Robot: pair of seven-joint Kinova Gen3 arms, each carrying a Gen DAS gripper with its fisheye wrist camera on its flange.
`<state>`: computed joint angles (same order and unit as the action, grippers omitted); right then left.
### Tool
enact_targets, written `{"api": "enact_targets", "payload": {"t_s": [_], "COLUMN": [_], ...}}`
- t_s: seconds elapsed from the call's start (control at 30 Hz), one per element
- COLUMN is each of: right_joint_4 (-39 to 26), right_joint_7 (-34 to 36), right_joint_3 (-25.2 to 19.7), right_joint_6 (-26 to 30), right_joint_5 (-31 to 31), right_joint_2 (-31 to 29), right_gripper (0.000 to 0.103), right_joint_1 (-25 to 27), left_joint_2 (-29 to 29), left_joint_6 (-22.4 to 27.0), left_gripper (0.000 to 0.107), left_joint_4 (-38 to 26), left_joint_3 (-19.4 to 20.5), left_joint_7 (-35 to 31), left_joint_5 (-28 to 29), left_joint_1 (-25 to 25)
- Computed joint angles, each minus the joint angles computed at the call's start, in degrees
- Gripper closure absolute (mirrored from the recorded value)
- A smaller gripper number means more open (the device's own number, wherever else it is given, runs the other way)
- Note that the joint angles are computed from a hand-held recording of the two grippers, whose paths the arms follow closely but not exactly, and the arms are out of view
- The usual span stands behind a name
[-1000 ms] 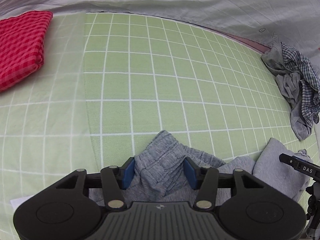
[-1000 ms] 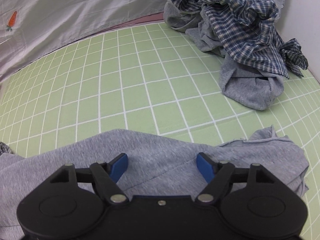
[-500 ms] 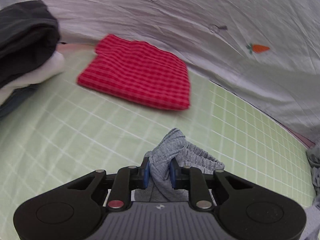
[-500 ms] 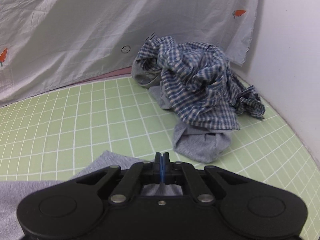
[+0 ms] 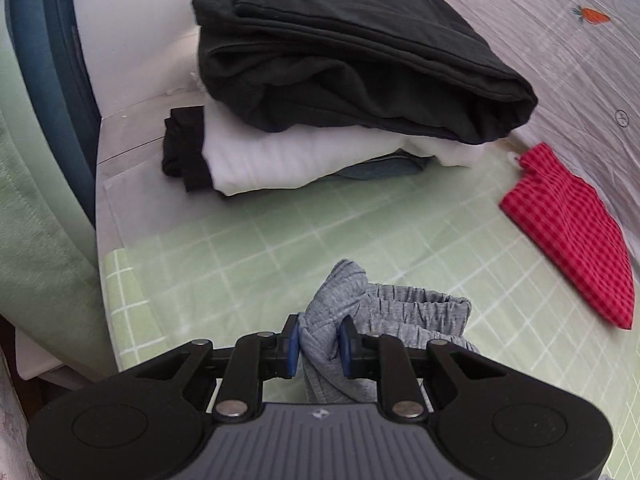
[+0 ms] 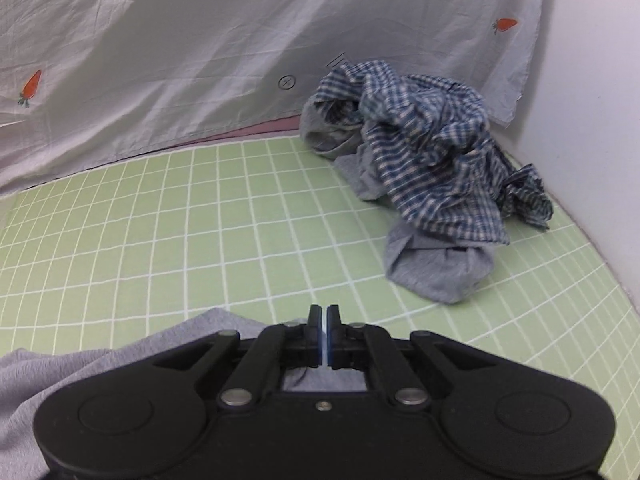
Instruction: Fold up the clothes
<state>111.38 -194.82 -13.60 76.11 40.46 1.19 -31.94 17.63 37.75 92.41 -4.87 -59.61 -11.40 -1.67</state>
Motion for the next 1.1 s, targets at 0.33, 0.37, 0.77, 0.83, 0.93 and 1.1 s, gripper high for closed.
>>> {"api": "enact_targets", "payload": {"t_s": [0.33, 0.37, 0.77, 0.83, 0.93, 1.1], "right_joint_4": [4.2, 4.9, 3.0, 2.6, 2.4, 2.4], "right_joint_7": [-20.2, -22.5, -15.1, -15.4, -17.0, -19.7], "right_joint_3": [-0.9, -1.3, -0.1, 0.2, 0.3, 0.2], "right_joint_6": [-20.6, -23.0, -36.4, -35.7, -34.4, -33.0], "right_joint_5": [-2.8, -2.9, -4.5, -3.0, 0.6, 3.5], "right_joint_2": [-2.6, -3.3, 1.9, 2.2, 1.9, 0.8], "right_gripper": [0.041, 0.039, 0.088, 0.094, 0.097, 0.099], "right_joint_1": [0.3, 0.9, -1.3, -2.5, -3.8, -4.0], "left_joint_2": [-2.7, -3.0, -1.2, -0.8, -1.3, -1.6], "left_joint_6": [4.1, 4.5, 5.8, 6.7, 6.6, 9.9], "left_gripper": [0.069, 0.069, 0.092, 0.103, 0.104, 0.104], "left_joint_4": [3.6, 4.2, 5.6, 4.9, 4.9, 1.6], "left_joint_3": [4.8, 6.5, 5.1, 5.0, 5.2, 4.6], "left_joint_7": [-13.6, -15.3, -21.3, -21.5, -23.1, -21.7], "left_joint_5": [16.9, 19.2, 26.6, 26.9, 28.6, 26.3], "left_joint_1": [-8.7, -11.0, -9.6, -9.7, -10.7, -9.3]}}
